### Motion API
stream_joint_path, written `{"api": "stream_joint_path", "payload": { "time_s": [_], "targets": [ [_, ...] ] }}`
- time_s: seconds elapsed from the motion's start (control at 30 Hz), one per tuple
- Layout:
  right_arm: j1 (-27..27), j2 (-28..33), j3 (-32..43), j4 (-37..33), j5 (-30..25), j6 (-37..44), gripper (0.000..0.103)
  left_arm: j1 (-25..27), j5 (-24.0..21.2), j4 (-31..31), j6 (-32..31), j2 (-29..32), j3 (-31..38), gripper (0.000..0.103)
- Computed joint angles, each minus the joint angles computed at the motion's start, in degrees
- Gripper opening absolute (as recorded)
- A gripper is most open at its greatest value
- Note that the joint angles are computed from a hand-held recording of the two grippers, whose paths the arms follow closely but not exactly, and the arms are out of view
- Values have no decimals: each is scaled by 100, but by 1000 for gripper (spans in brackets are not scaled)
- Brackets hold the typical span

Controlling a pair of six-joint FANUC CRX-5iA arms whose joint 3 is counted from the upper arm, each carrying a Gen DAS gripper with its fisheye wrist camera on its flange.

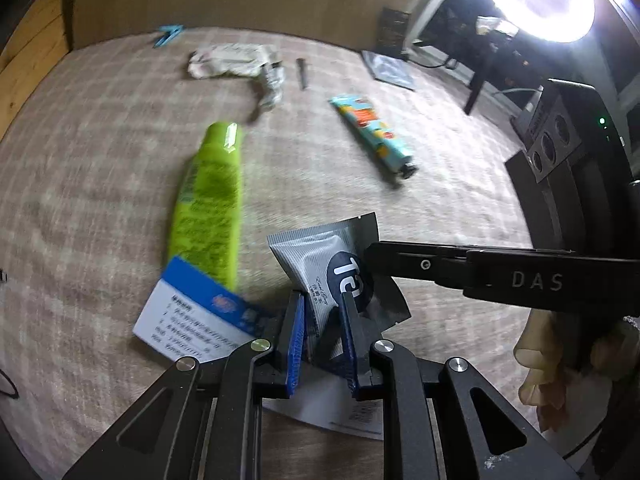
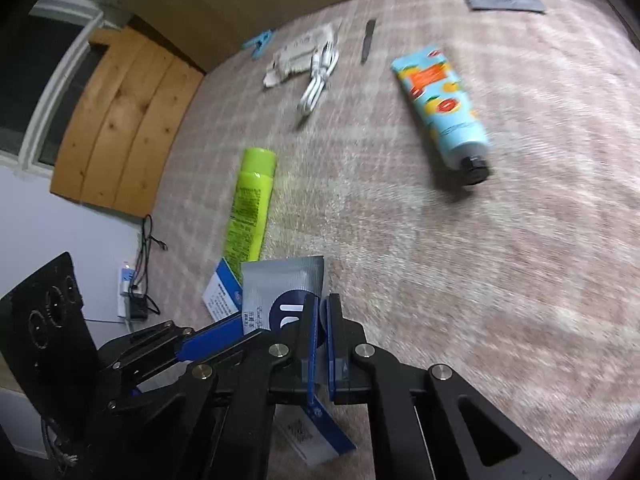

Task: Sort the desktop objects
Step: 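Grasp the grey 'Ta' sachet with the left tool, then carry the grey sachet to the tray and open the left tool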

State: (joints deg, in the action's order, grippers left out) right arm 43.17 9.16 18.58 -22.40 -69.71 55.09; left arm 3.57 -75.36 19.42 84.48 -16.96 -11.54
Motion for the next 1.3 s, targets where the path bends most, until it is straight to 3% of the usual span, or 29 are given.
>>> {"api": "stream_joint_path", "payload": {
  "time_s": [0.27, 0.57, 0.97, 1.3],
  "targets": [
    [-122, -770, -585, 380, 323, -416, 4, -649, 147, 140, 26, 331, 531, 19],
    [-352, -2181, -1620, 1170, 561, -1303, 4, -1934, 423, 301, 123, 1111, 1406, 19],
    [-710, -3940, -2651, 2383, -29, -2531, 4, -3608, 582, 405, 112, 2644, 3162, 19],
    [-1413, -4667, -2948, 2576, -588, -2652, 4, -4451, 218, 125, 297, 3917, 4911, 19]
  ]
}}
